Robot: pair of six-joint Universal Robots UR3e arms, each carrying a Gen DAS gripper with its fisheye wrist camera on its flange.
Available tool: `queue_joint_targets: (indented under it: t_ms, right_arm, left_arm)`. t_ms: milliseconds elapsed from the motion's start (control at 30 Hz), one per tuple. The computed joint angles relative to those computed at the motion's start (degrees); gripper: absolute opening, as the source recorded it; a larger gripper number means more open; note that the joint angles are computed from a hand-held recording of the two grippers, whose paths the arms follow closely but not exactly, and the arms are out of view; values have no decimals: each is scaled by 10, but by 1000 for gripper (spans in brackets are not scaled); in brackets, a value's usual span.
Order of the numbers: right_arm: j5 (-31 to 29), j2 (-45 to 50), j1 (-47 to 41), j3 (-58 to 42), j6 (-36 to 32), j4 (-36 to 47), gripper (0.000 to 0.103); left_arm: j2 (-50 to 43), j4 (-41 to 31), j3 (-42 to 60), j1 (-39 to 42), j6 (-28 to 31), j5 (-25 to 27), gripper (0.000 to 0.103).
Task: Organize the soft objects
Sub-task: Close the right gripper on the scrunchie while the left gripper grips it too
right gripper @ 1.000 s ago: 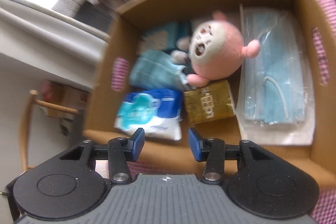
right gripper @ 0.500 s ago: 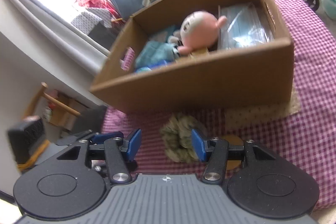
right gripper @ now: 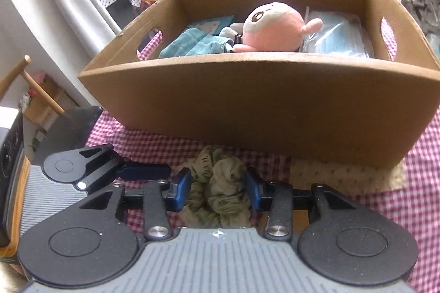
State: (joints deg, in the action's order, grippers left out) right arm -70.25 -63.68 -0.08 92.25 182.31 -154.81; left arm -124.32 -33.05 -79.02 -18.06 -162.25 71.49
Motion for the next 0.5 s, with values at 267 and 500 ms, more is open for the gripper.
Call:
queue_joint_targets:
  t_ms: [267, 500]
  right_arm:
    - [-23, -2, 8, 11, 5, -21, 17]
    - [-31, -25, 13, 37, 8, -45, 13]
  left_arm:
    - [22, 17, -33, 8, -3, -11, 64]
    - [48, 53, -73, 13, -10, -10, 53]
